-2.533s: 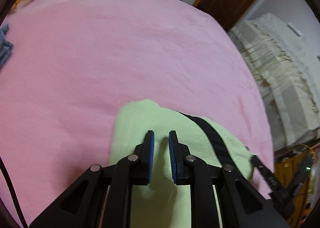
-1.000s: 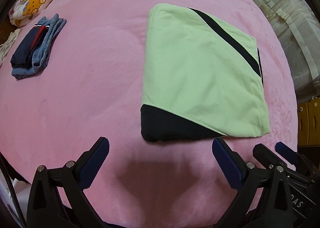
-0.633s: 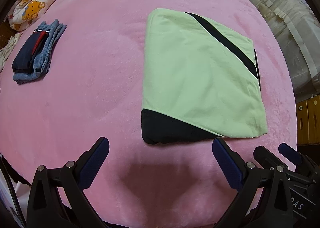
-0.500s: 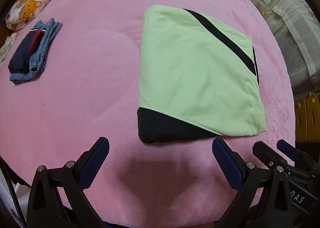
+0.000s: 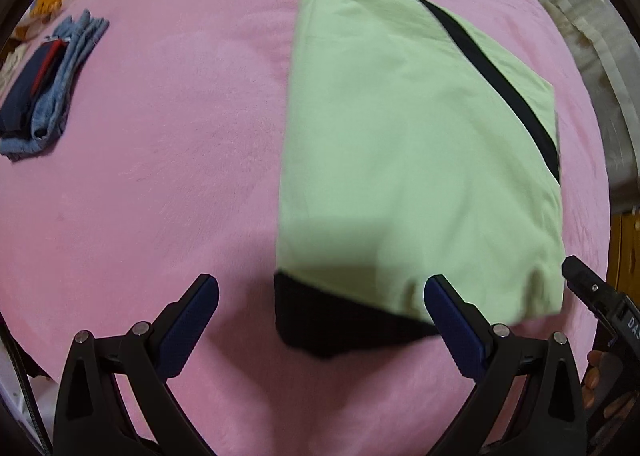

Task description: Fold large clothes

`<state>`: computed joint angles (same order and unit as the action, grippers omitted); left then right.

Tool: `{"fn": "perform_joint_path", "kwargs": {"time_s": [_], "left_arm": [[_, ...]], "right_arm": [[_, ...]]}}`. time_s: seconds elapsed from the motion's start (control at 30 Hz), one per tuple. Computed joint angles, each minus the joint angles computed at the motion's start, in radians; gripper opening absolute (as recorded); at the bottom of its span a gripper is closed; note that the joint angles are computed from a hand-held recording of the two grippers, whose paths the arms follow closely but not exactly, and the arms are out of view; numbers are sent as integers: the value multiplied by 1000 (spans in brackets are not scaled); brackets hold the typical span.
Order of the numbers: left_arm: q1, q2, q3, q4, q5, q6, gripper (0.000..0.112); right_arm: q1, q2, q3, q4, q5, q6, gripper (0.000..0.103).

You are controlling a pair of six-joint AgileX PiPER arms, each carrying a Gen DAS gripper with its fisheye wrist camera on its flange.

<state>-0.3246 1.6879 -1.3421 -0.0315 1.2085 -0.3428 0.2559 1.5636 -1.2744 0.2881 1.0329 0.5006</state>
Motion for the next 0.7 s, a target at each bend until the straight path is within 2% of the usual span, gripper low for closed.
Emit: {"fn": "perform_joint_path", "kwargs": {"time_s": [0.1,0.17,0.27,0.37,0.5,0.57,0.6,0.63,0.67,0.7], "left_arm": [[45,54,-18,-54,-26,50,102],[72,89,-25,-95,-36,82,94],[106,120,-19,-142,-67,104,93],[142,120,1,-201,-118,130,92],[173,148,-15,-245,-138,162,92],[182,168,-37,-254,-139,166,91],[186,176,-46,-265,-138,176,89],[193,182,-49,-283,-141,195,83],[196,190,-58,-295,-144,212,83],[200,205,-82,-287,-137,219,83]], "right_arm": [[-86,42,32,96,-62,-141,88],[-140,90,43,203,-92,-287,88],[-192,154,51,332,-122,-473,88],[-222,218,13,409,-102,-631,88],[-265,291,-43,529,-48,-790,88],[-281,329,-77,572,-18,-817,87],[-287,352,-99,594,0,-827,84],[-290,371,-113,624,7,-846,75],[-297,391,-124,671,21,-883,65],[-302,421,-142,712,44,-907,60]]}}
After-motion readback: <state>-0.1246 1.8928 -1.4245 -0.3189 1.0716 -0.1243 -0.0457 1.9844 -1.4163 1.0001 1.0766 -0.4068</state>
